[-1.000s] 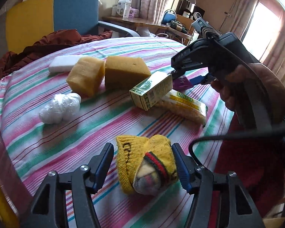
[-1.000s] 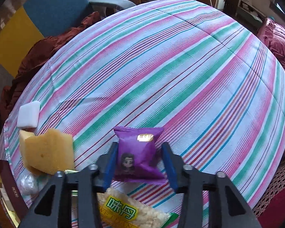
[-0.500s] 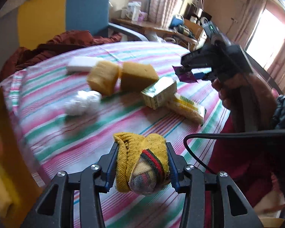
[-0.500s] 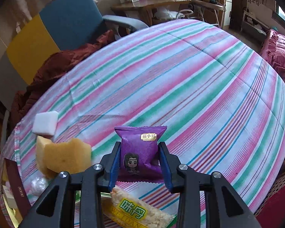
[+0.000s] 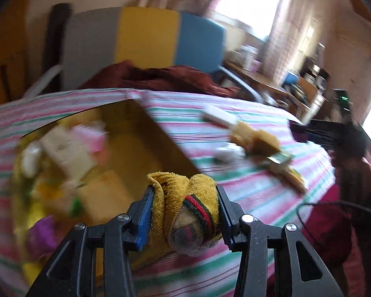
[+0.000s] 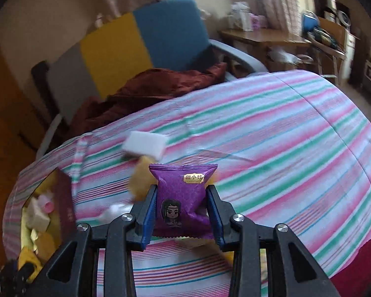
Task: Organize objects
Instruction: 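Carry the cap into the gold tray with the left tool while the right tool drops the packet there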
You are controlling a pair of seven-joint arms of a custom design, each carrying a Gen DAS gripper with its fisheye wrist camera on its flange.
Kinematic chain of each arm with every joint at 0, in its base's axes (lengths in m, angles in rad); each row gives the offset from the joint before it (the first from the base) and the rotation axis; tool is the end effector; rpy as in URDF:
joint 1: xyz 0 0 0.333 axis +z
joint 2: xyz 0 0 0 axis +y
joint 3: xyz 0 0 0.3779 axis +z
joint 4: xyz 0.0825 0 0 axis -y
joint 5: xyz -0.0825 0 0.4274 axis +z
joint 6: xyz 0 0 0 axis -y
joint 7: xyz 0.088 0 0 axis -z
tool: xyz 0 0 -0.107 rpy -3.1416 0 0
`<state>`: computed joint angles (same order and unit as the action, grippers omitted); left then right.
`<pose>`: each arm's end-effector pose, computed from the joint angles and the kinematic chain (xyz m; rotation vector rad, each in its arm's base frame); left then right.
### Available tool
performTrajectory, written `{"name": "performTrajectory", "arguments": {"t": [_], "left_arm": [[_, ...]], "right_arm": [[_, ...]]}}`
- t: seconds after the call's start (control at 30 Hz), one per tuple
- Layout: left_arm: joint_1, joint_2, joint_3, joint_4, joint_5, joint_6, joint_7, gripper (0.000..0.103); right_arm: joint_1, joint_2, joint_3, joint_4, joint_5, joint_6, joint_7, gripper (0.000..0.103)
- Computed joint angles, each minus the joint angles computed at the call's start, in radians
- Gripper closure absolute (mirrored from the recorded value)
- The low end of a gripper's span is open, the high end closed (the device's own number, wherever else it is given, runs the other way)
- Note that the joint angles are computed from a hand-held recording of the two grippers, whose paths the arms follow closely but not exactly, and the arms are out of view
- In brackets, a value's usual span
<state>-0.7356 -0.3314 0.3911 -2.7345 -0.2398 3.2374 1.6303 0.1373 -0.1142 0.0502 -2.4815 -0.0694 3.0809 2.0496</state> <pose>0.4265 -0.1238 0.4341 -1.7474 1.9742 -1.0458 0.5227 0.1054 0.4464 -1.5483 1.9363 -0.4434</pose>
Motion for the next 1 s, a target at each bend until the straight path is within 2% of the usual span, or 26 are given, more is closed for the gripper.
{"name": "performTrajectory", "arguments": {"t": [0.07,0.1,0.23,0.3,0.4,0.5,0.57,0.6,0.63,0.67,0.73,0.83,1.0], "left_arm": [[0.115,-0.015,-0.081,-0.029,0.0,0.004,-0.03,0.056],[0.17,-0.026,-0.117,-0.046,0.003,0.004,-0.045,0.056],[0.295,-0.056,-0.184,-0.096,0.022,0.007,-0.096,0.055],[0.351,-0.06,-0.217,-0.112,0.032,0.01,-0.124,0.054],[0.407,-0.069,-0.232,-0.132,0.049,0.014,-0.155,0.053],[0.443,-0.08,-0.237,-0.145,0.069,0.014,-0.176,0.051],[0.46,-0.09,-0.241,-0.152,0.08,0.012,-0.188,0.043],[0.453,-0.099,-0.228,-0.159,0.083,0.015,-0.19,0.041],[0.461,-0.107,-0.231,-0.167,0.087,0.021,-0.195,0.036],[0.496,-0.112,-0.262,-0.174,0.091,0.028,-0.204,0.033],[0.531,-0.118,-0.287,-0.181,0.103,0.031,-0.217,0.033],[0.566,-0.12,-0.314,-0.18,0.114,0.025,-0.238,0.031],[0.696,-0.126,-0.455,-0.171,0.132,0.008,-0.291,0.027]], "right_arm": [[0.072,0.008,-0.015,0.018,0.072,0.003,-0.078,0.065],[0.131,0.016,-0.036,0.033,0.149,0.003,-0.157,0.065],[0.273,0.057,-0.044,0.106,0.426,-0.029,-0.427,0.065],[0.291,0.094,-0.011,0.157,0.507,-0.056,-0.514,0.065],[0.282,0.165,0.058,0.248,0.575,-0.105,-0.591,0.065],[0.274,0.241,0.105,0.344,0.557,-0.134,-0.591,0.063],[0.269,0.281,0.132,0.394,0.547,-0.127,-0.591,0.043],[0.281,0.291,0.123,0.403,0.503,-0.121,-0.554,0.025],[0.297,0.297,0.111,0.408,0.451,-0.113,-0.509,0.018],[0.29,0.3,0.124,0.408,0.443,-0.103,-0.508,0.018],[0.271,0.294,0.15,0.4,0.446,-0.107,-0.52,0.018],[0.293,0.277,0.127,0.367,0.366,-0.115,-0.464,0.018],[0.308,0.246,0.118,0.295,0.286,-0.09,-0.4,0.016]]}}
